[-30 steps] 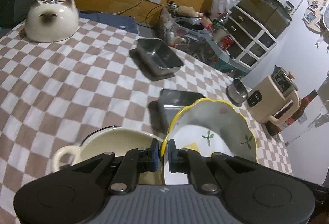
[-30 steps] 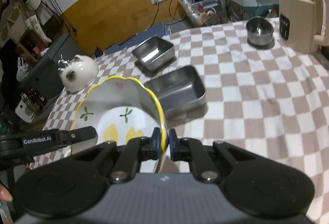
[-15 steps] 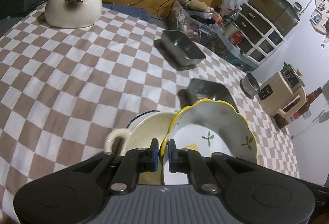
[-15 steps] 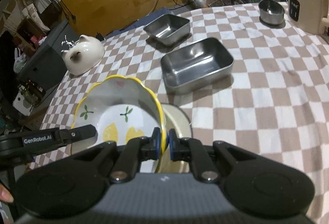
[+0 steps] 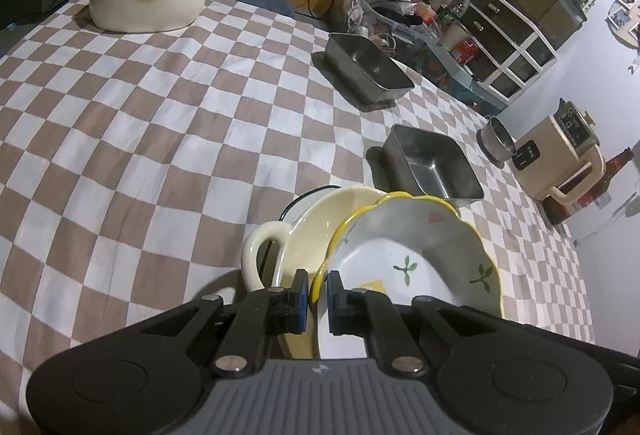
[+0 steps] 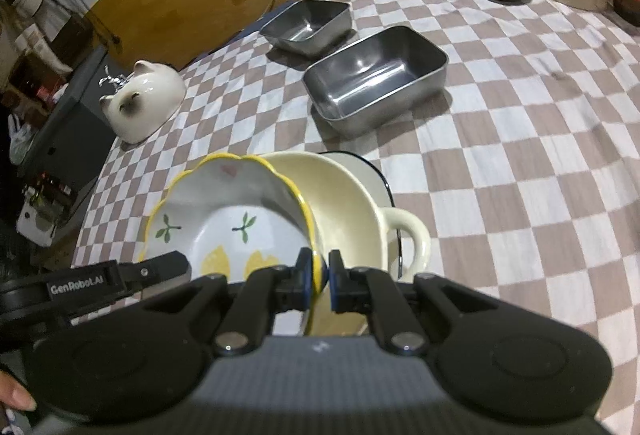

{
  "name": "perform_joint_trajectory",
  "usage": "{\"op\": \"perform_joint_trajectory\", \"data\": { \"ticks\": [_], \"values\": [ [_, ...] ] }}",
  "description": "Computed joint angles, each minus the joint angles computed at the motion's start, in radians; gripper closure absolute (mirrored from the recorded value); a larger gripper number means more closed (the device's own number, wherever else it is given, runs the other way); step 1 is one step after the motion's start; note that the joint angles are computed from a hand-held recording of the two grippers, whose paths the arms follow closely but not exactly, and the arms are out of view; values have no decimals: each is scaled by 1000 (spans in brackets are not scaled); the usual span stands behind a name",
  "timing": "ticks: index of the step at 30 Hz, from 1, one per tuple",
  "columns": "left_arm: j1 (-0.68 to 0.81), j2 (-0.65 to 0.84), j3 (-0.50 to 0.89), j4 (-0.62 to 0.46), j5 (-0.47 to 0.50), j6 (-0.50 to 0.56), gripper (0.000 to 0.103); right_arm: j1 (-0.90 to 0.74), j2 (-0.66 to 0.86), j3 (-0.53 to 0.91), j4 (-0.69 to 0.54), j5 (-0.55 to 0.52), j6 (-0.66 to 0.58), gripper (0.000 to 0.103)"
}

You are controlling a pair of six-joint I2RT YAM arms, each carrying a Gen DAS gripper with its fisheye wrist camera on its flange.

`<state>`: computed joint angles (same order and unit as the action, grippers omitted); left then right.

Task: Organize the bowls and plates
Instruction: 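Lower the floral bowl into the cream bowl with both tools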

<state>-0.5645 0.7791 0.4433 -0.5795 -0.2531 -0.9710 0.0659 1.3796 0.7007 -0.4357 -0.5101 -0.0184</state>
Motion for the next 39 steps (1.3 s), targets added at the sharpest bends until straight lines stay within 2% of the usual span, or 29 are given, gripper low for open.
{"op": "perform_joint_trajectory", "data": {
  "ticks": [9, 20, 28, 39],
  "values": [
    [38, 112, 10, 75, 16, 74, 93, 32, 20, -20, 63, 48, 67, 93],
    [56, 135, -20, 140, 17, 104, 94, 29, 16, -40, 70, 61, 95, 95],
    [69, 140, -14, 135, 35, 123, 94, 34, 20, -41, 98, 69, 127, 95],
    [81, 67, -32, 84, 71, 107, 92, 72, 28, -18, 56, 103, 104, 90]
  ]
}}
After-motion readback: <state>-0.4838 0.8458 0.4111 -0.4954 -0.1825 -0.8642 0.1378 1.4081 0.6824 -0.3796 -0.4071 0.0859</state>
